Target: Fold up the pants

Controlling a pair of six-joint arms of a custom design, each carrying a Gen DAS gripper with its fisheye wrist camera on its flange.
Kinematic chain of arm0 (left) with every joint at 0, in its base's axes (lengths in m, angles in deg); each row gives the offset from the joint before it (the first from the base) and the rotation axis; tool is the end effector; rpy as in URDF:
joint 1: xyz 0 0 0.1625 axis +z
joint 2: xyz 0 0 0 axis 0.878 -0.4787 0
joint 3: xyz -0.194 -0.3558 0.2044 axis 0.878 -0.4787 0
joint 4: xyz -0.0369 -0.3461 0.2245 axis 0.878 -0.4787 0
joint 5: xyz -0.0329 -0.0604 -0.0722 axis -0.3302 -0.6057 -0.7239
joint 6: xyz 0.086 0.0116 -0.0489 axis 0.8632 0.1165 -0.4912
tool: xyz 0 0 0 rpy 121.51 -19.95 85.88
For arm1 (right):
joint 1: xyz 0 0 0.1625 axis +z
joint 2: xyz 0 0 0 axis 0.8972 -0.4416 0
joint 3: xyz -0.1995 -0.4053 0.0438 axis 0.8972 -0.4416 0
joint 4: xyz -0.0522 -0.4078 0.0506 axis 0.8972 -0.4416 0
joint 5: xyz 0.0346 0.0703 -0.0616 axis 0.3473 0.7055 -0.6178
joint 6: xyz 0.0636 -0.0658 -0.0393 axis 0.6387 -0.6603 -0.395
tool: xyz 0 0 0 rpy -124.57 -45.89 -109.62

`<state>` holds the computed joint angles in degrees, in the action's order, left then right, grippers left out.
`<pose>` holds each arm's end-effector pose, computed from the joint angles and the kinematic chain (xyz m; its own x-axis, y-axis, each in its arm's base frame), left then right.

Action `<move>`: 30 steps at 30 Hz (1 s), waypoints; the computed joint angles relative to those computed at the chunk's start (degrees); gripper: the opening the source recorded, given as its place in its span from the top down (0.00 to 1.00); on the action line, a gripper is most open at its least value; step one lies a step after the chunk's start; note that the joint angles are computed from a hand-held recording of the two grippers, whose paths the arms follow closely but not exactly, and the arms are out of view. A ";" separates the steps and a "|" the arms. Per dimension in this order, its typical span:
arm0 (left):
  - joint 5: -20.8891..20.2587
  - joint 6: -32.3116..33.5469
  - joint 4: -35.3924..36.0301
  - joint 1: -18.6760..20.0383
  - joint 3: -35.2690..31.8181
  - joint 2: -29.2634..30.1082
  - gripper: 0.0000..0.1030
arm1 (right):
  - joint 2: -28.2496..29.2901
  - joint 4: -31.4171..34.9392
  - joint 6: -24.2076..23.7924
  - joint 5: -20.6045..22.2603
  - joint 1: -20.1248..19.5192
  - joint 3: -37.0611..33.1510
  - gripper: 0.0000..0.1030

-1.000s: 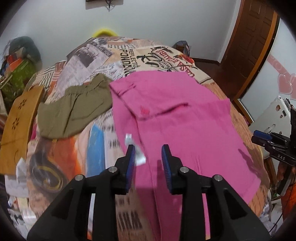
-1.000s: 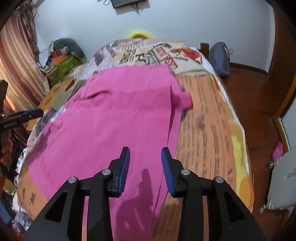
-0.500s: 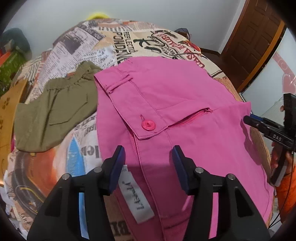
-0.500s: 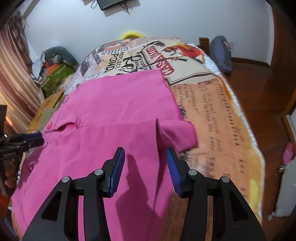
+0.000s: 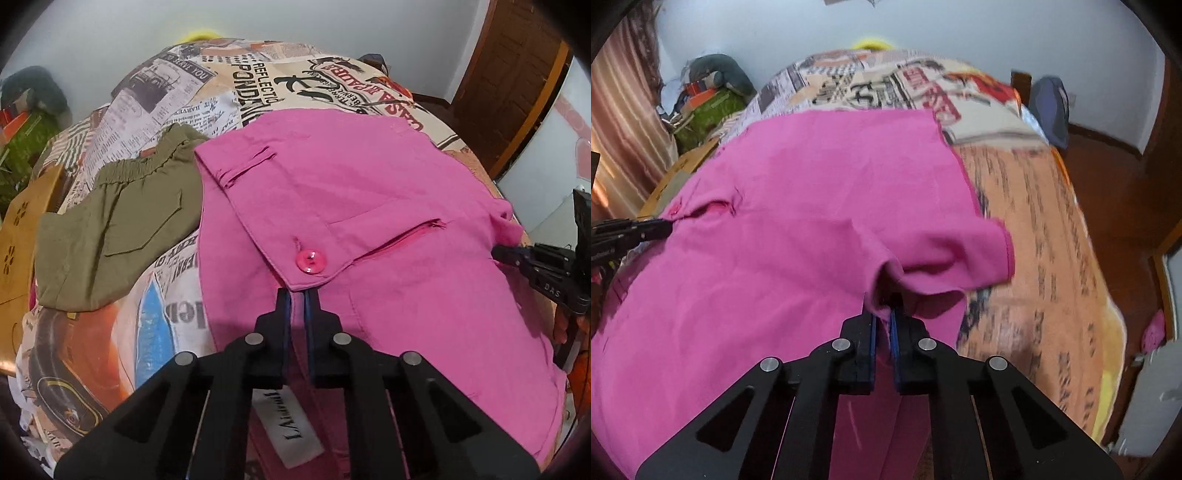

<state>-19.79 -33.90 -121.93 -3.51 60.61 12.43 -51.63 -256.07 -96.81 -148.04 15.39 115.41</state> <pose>-0.3045 -0.8146 -0.0532 -0.5100 0.7599 -0.4030 0.7926 0.5972 0.1230 -0.0265 -0.6003 0.2381 -0.8025 0.3280 0.4983 -0.1053 0.7443 -0.6595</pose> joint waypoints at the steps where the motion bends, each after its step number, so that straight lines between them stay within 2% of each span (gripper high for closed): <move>1: -0.27 -0.29 0.34 0.13 -0.27 0.08 0.92 | -0.05 -0.27 0.39 0.00 0.02 0.26 0.95; 5: 0.43 0.19 0.87 -0.38 0.23 -0.56 0.92 | -0.53 1.06 1.35 -1.84 1.26 0.34 0.94; 9: -1.33 0.64 0.69 -0.61 0.85 -2.05 0.89 | -2.54 1.25 -0.31 -3.45 2.87 0.72 0.93; 10: -1.43 0.85 0.13 -0.73 0.96 -2.33 0.87 | -2.84 0.28 -0.89 -3.77 3.16 0.82 0.90; 12: -1.55 1.19 -0.56 -0.86 -0.04 -2.18 0.71 | -3.43 -2.25 -2.14 -4.14 3.69 0.77 0.75; 13: -1.78 1.22 -0.90 -0.89 -0.80 -1.88 0.66 | -3.55 -3.70 -2.80 -4.13 3.77 0.57 0.64; 15: -2.44 0.99 -1.45 -0.81 -3.31 -0.64 0.52 | -3.24 -6.19 -4.06 -4.61 3.86 -0.51 0.60; 16: -2.58 0.86 -1.06 -0.75 -4.65 0.05 0.50 | -3.12 -5.83 -4.28 -4.63 3.58 -1.58 0.60; 21: -2.88 -3.21 7.11 0.18 -16.09 6.06 0.50 | -1.48 -0.68 -1.95 -2.80 1.11 -6.41 0.60; 24: -1.28 -4.68 12.37 0.74 -22.87 10.05 0.50 | 0.26 3.55 -0.93 -1.97 -0.37 -9.59 0.60; 28: -1.85 -4.74 15.08 1.36 -27.23 12.58 0.50 | 2.26 7.06 -2.03 -3.51 -1.13 -12.19 0.59; 30: -2.30 -4.04 14.77 1.34 -27.78 12.95 0.52 | 3.36 7.01 -5.23 -6.17 -0.55 -13.00 0.61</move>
<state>-22.09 -37.94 -107.15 -2.17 32.83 25.38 -48.27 -249.05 -102.04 -154.21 14.84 102.42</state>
